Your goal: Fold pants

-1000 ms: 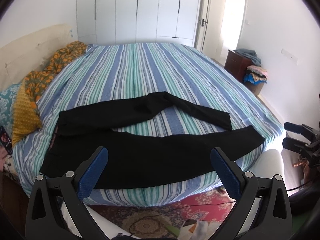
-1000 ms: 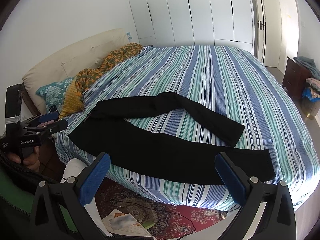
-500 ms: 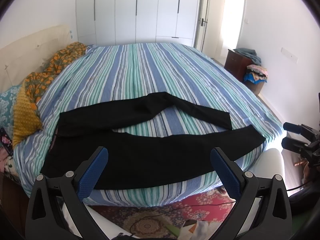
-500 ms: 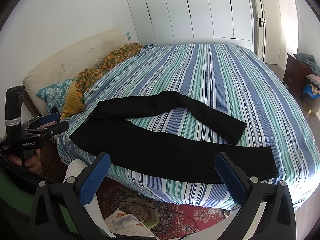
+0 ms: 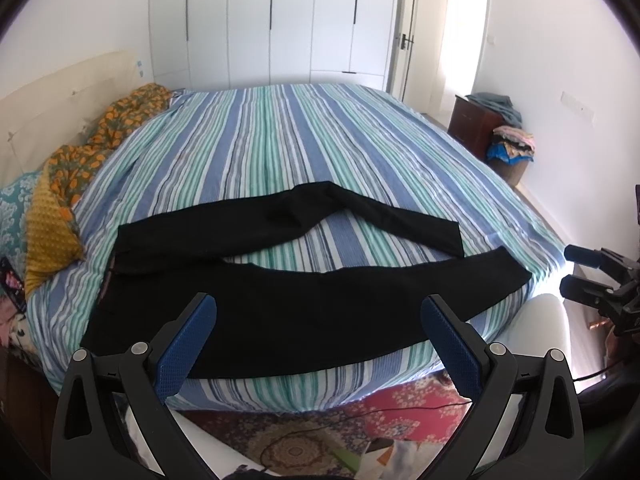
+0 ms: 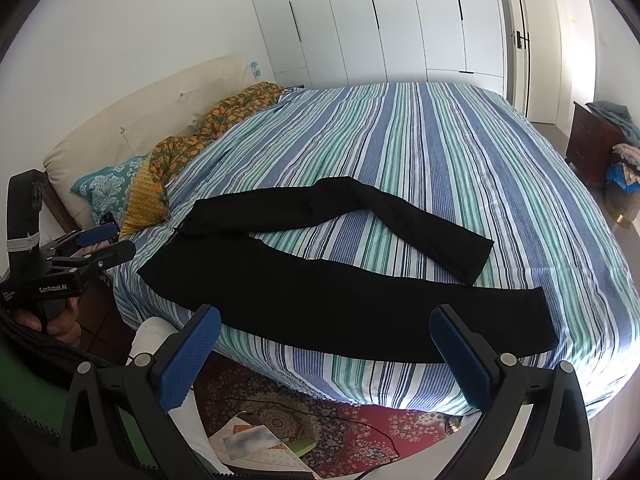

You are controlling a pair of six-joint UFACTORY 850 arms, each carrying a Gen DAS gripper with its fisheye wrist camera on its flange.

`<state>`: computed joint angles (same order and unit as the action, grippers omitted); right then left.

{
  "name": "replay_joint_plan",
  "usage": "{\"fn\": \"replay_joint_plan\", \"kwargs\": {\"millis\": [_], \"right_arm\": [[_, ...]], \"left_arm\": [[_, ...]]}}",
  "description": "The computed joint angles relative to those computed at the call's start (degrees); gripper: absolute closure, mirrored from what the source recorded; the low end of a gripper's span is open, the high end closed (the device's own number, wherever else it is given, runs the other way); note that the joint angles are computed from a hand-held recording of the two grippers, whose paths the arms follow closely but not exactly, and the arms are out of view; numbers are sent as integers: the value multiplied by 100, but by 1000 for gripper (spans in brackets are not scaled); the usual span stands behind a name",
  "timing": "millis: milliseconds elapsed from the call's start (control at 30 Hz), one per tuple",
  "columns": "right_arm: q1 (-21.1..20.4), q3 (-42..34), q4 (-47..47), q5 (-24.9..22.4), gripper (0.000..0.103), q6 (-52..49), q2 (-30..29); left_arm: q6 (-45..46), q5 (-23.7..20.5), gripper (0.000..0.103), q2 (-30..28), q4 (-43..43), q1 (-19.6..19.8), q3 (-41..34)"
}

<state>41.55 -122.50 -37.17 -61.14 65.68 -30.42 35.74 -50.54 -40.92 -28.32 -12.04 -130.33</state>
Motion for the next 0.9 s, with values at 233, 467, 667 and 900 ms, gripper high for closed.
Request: {"fn": "replay_joint_plan", "kwargs": {"millis": [233,467,667,900], "right_arm": [[-19,104,32,76,0,40,45],[-25,98,72,94,0,52,22],[-28,131,107,128,0,75,37],[-19,143,89,135,0,106,41]], "left_arm": [[1,-2,1,10,-1,2,22],[-27,-19,1,-10,33,11,5],[2,30,1,27,27,7,78],[3,58,1,49,39,-6,110]]}}
